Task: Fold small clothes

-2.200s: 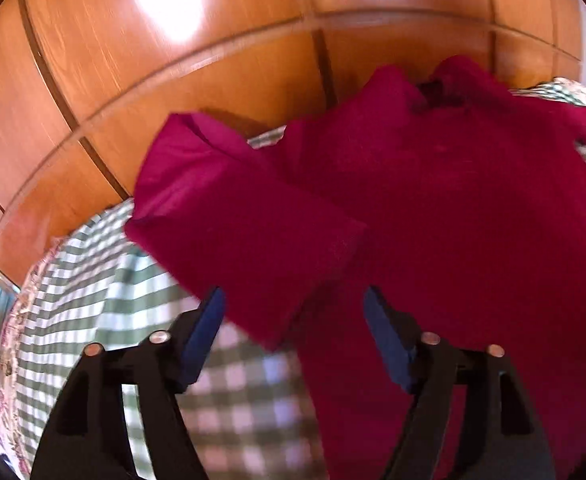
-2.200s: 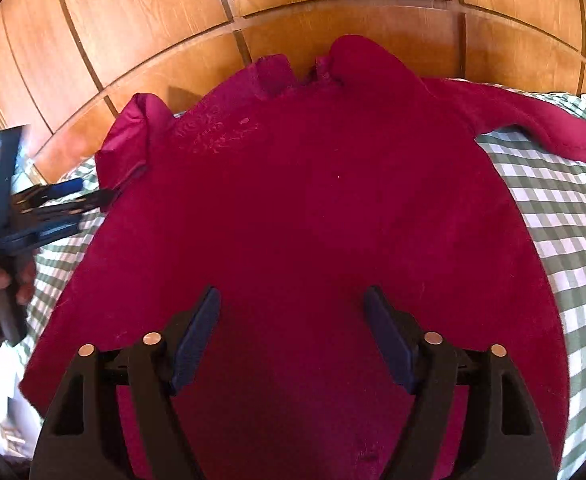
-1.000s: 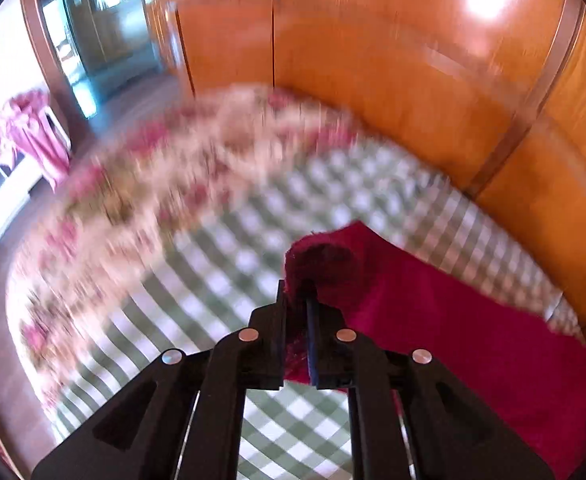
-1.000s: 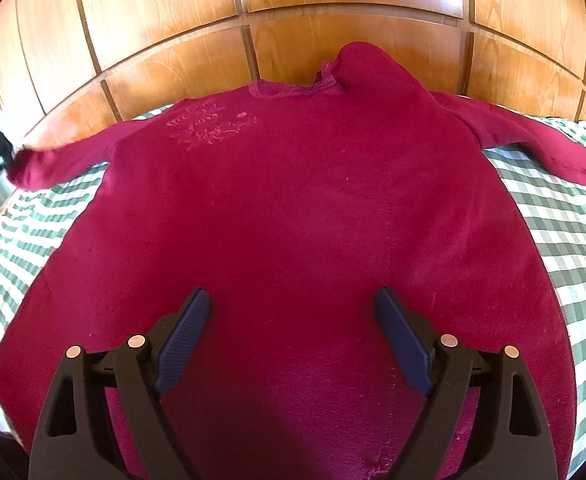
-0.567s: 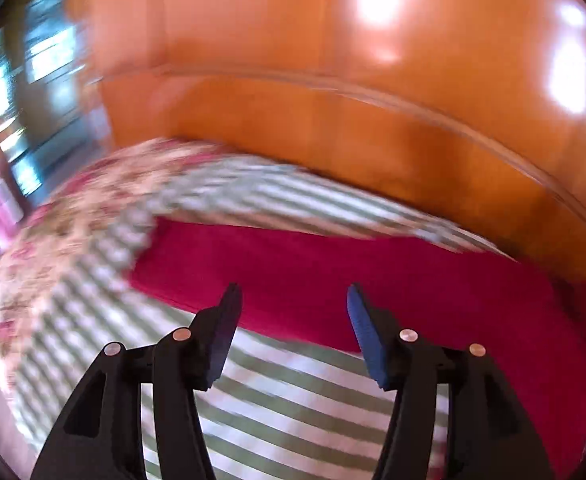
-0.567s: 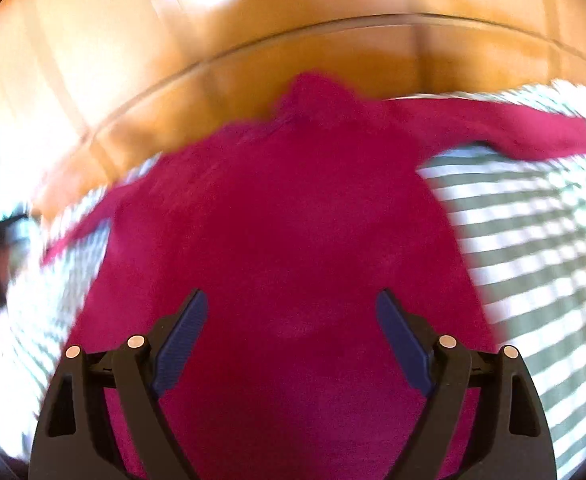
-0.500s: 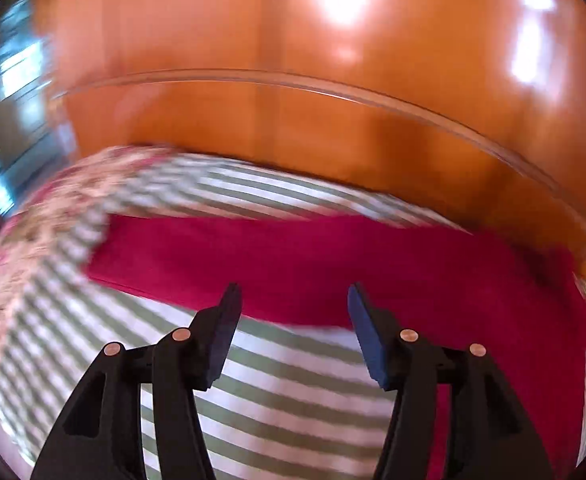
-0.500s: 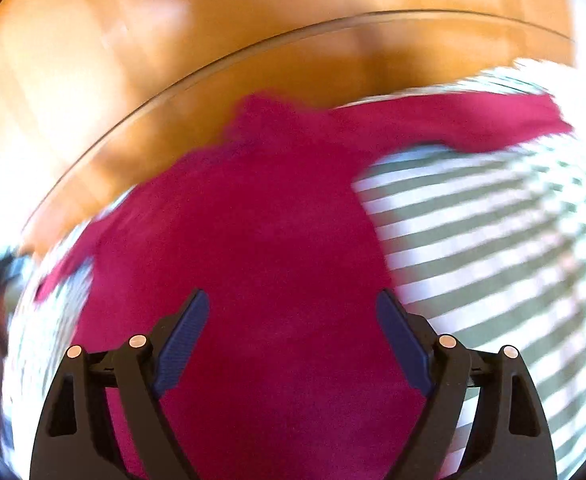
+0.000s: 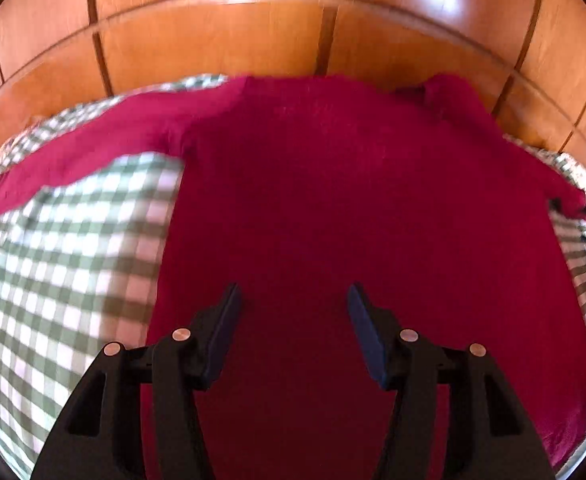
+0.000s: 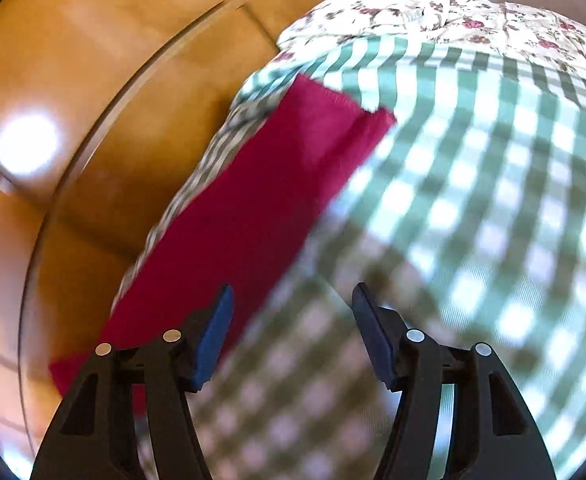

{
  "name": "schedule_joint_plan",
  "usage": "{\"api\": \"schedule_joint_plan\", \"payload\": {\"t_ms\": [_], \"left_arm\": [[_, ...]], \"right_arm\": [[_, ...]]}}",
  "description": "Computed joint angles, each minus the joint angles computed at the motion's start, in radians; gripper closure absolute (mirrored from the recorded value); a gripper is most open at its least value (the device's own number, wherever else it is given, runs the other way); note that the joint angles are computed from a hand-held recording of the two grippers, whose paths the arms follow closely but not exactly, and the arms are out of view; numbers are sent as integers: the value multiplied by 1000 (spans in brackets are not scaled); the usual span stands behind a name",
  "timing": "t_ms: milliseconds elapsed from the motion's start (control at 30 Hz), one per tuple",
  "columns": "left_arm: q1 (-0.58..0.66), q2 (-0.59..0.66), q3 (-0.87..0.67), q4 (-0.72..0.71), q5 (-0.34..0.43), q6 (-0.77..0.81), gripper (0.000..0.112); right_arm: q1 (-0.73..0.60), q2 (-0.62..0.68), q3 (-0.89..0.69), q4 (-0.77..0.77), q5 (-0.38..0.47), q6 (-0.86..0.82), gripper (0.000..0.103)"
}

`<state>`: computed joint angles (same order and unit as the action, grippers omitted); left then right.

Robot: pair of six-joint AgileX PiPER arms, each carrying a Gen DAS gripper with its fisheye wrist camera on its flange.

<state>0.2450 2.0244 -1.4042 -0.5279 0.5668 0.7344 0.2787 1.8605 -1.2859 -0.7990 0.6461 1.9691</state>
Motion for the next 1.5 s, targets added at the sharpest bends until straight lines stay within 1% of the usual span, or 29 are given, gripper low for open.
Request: {"api": "schedule_joint_plan", "payload": {"t_ms": [33,100,133,167,233,267,333,367,433,500,533,600,633,667,700,733,800,933,1067,1133,1167,1200,1267,1333,1367,1400,1433,1467,1500], "left_arm": [[-3,-10,19,-8,-12,4,56],[-5,-25,58,-31,-48,35,54],[-17,-30,73,-31,-67,27,54],[-18,-31,79,-32,-73,23,53],[-16,-26,82,-39,-78,26,52],[-15,-24,81,-44,-78,28,51],[-6,-9,71,-71,-74,51,50],[-5,-9,76,-83,-78,63,49],[-5,-10,87,-99,-88,84,48],[-3,-11,85,-99,-80,86,47],[-2,-11,81,-94,-71,81,47],[7,-14,63,-75,-41,63,46],[20,-25,61,-70,-26,58,45],[35,-39,69,-75,-27,63,43],[57,-59,88,-88,-32,81,42],[70,-70,100,-98,-34,94,42],[122,-97,125,-119,-22,122,42],[234,-133,170,-133,7,179,42],[343,-150,203,-172,84,280,43],[385,-158,232,-201,132,353,45],[403,-159,245,-208,162,391,51],[410,-161,261,-208,169,414,59],[420,-181,315,-234,155,487,63],[440,-204,359,-267,166,566,72],[440,-209,371,-277,168,579,81],[447,-211,378,-284,184,597,96],[446,-215,378,-280,197,594,101],[448,-223,389,-286,193,603,105],[455,-234,398,-293,197,615,108]], "right_arm": [[-15,19,-30,12,13,-24,42],[-41,46,-80,44,36,-98,51],[-49,64,-117,80,63,-175,70],[-48,85,-160,107,97,-233,93],[-24,80,-193,83,191,-313,97],[0,56,-175,24,249,-293,97],[7,3,-85,-19,291,-209,98],[-7,-25,-26,6,288,-180,98],[-22,-55,52,41,212,-179,98],[4,-74,96,3,196,-129,98],[10,-85,114,-4,188,-94,96],[32,-111,136,5,202,-65,85],[32,-115,121,18,208,-84,64],[57,-137,135,7,210,-64,29],[78,-160,152,-11,227,-39,21],[99,-163,146,-17,246,-40,20],[159,-182,152,14,222,-77,20],[282,-194,172,107,105,-158,20],[448,-179,166,155,22,-191,20],[542,-165,144,180,11,-201,20],[577,-161,137,194,2,-208,26],[602,-155,128,216,2,-226,29],[665,-137,98,236,22,-248,37],[739,-98,37,274,78,-289,45],[775,-72,0,287,113,-315,55],[797,-53,-20,299,137,-342,63],[805,-39,-44,301,174,-367,76],[831,-13,-91,296,241,-388,90],[848,-7,-115,295,274,-399,95]]}}
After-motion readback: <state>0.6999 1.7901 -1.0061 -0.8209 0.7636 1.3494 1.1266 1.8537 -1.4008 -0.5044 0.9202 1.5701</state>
